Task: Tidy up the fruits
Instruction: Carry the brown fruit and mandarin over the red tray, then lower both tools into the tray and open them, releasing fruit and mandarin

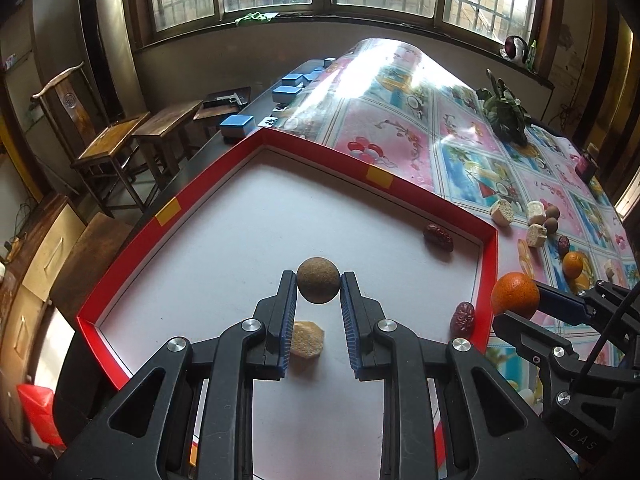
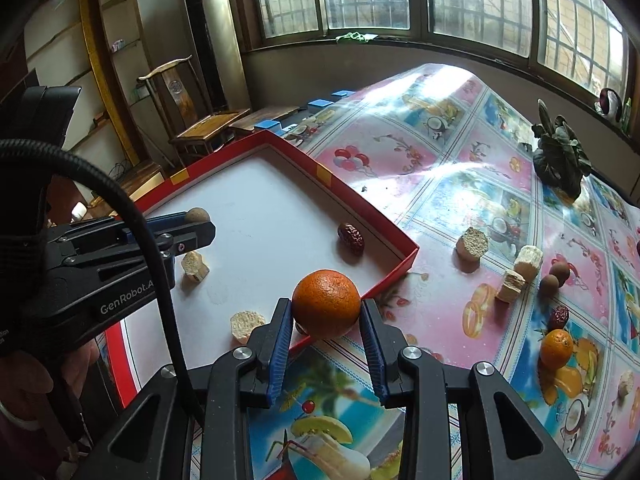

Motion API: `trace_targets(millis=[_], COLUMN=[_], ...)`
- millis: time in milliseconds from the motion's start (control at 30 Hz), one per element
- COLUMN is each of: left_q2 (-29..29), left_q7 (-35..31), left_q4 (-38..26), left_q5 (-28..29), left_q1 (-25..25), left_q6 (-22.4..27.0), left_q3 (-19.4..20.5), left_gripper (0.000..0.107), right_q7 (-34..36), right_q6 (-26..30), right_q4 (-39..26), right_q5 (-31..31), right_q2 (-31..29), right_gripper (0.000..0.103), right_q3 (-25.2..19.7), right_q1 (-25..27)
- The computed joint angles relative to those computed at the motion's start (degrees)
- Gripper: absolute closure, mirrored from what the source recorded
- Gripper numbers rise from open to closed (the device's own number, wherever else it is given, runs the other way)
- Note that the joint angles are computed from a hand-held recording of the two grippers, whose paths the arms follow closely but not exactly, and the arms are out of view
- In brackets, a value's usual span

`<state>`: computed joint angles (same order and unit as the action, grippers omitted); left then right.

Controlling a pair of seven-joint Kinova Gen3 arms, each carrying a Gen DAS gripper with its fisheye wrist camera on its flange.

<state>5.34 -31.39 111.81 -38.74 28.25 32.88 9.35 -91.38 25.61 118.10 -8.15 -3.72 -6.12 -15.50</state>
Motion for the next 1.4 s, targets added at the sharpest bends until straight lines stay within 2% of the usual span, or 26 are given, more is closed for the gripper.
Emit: trace_targets(millis=[300,700,1133,1400], left_q2=[1.4,4.4,6.2,6.7], left_q7=[-2.4,-4.4,-8.0,-8.5], left_q4=[-0.9,-3.3,-5.0,-5.4], left_q5=[2.0,3.2,7.7,9.2], left_q1=[-1.5,-0.3,-1.3,-1.0], left_q6=[-0.3,0.4,0.9,1.3], left_q3=[-1.2,-3.1,-4.1,-4.8], left_gripper=[0.086,0.086,0.086,0.086], right_q7=[1.5,4.9,4.2,6.6], right_q6=[0.3,0.8,0.6,-0.6], right_q4=[-3.1,-5.9,-7.5,-7.4], right_q5=[-0.8,-3.5,-2.6,-5.0], right_q2=[4.0,8.6,11.4,11.9], right_gripper=[0.07,0.07,0.07,0.07], right_q3=[-0.4,-1.2,-1.5,-2.2], right_q1=[-0.5,0.3,0.0,1.4])
